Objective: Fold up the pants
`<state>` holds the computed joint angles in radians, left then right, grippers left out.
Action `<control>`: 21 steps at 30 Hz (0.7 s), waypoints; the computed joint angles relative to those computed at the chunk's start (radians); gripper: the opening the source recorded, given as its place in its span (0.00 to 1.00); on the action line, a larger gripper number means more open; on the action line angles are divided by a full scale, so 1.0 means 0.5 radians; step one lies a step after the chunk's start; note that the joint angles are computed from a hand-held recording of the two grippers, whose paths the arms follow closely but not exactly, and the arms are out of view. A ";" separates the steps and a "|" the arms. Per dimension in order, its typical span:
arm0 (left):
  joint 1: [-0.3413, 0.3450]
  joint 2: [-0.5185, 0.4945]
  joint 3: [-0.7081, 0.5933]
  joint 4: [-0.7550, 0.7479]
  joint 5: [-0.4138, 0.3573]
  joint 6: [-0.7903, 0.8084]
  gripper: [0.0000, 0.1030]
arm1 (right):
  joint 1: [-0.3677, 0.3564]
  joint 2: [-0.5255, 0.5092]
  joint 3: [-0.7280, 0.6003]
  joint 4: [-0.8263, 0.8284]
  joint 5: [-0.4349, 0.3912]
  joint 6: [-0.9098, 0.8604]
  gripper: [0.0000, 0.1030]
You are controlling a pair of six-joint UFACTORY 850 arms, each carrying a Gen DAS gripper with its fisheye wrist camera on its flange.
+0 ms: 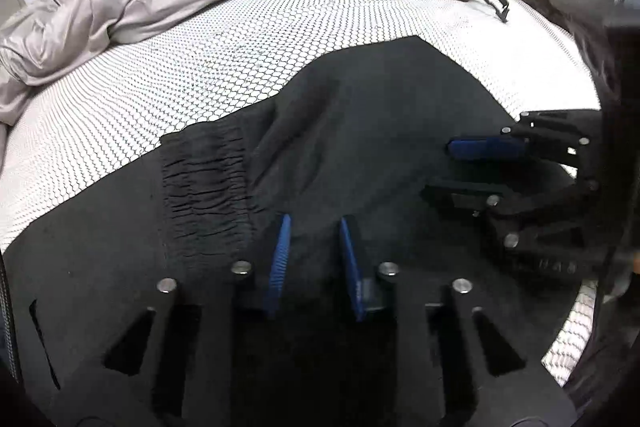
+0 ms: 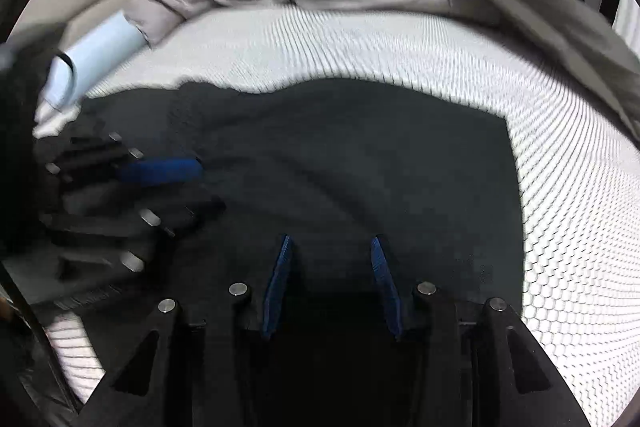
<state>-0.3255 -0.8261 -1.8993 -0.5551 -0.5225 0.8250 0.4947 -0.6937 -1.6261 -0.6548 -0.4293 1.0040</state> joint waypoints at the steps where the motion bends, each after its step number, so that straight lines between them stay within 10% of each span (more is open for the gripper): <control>1: 0.023 -0.002 -0.017 -0.070 -0.045 0.028 0.19 | 0.002 0.013 0.014 -0.054 -0.052 0.058 0.41; 4: 0.045 0.042 0.046 -0.071 0.004 0.003 0.14 | 0.009 0.039 0.068 -0.434 -0.362 0.425 0.41; 12: 0.089 0.104 0.045 -0.344 -0.025 0.099 0.14 | 0.015 0.171 0.180 -0.716 -0.091 0.808 0.41; 17: 0.021 -0.101 -0.247 0.062 -0.064 -0.309 0.14 | -0.017 -0.069 -0.167 -0.186 0.043 0.215 0.41; 21: 0.092 -0.291 -0.487 -0.078 -0.253 -0.363 0.01 | -0.034 -0.196 -0.342 -0.033 -0.265 -0.092 0.41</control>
<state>-0.2794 -0.9718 -2.1426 -0.5944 -0.6488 0.6436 0.4776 -0.7918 -1.7971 -0.6711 -0.5616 0.9580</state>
